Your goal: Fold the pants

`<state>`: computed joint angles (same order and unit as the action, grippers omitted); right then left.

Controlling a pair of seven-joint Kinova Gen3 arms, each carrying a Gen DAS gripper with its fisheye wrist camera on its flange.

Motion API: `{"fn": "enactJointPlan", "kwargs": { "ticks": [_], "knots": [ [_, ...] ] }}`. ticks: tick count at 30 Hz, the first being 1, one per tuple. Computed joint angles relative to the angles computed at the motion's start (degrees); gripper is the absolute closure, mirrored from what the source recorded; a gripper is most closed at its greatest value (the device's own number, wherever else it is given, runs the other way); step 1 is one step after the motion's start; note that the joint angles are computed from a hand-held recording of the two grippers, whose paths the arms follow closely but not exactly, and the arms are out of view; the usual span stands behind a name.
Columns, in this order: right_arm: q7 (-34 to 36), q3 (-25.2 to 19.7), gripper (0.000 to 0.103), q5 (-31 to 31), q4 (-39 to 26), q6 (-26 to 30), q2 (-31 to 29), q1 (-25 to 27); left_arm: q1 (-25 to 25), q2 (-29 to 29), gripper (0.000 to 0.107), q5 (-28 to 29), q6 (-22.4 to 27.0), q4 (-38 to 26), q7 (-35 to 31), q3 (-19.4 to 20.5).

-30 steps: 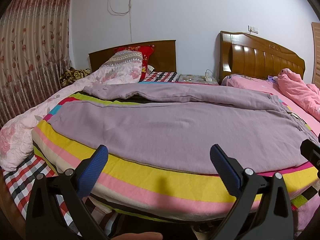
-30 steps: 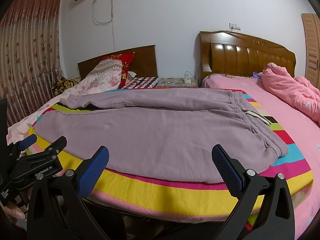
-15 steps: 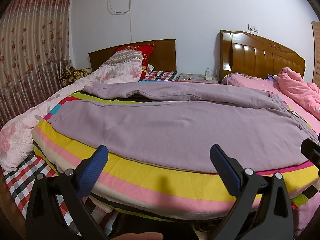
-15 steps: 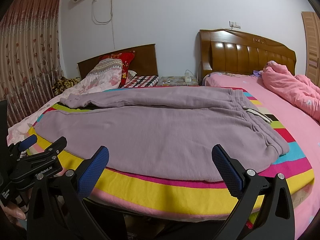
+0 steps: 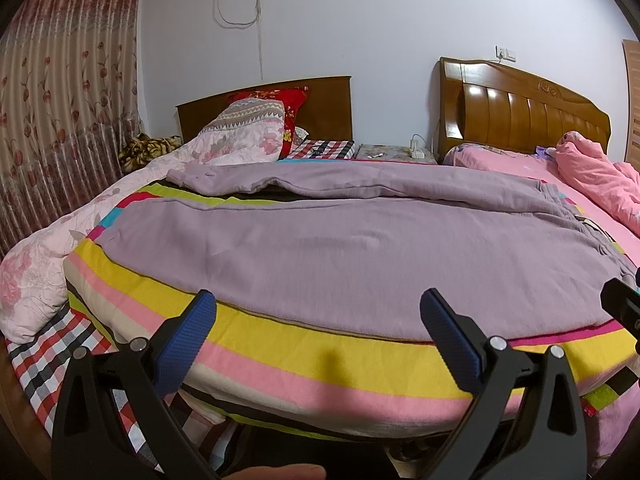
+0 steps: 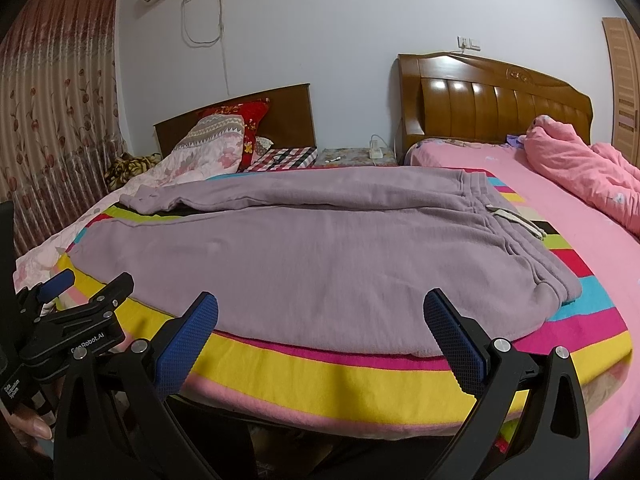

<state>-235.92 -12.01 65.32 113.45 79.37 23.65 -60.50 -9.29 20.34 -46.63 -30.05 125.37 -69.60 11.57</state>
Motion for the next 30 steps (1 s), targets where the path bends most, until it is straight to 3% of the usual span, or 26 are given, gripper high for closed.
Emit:
{"fn": "enactJointPlan", "kwargs": {
  "ticks": [22,26,28,30],
  "knots": [
    [-0.76,-0.25,0.004,-0.3,0.78,-0.97,-0.46,0.22,0.14,0.15,0.006,0.36,-0.06,0.12,-1.17,-0.13],
    [0.11,-0.33,0.004,-0.05,2.58,-2.65,-1.97,1.46,0.16,-0.02,0.006,0.32,-1.16,0.16,-3.88,-0.49],
    [1.92,-0.27,0.004,-0.4,3.43,-3.27,-3.12,2.83,2.49,-0.37,0.006,1.78,-1.17,-0.6,-7.14,-2.26],
    [3.96,-0.23,0.004,0.38,5.58,-6.34,-5.96,5.45,3.08,-0.45,0.006,1.51,-0.66,-2.16,-9.83,-1.72]
  ]
}}
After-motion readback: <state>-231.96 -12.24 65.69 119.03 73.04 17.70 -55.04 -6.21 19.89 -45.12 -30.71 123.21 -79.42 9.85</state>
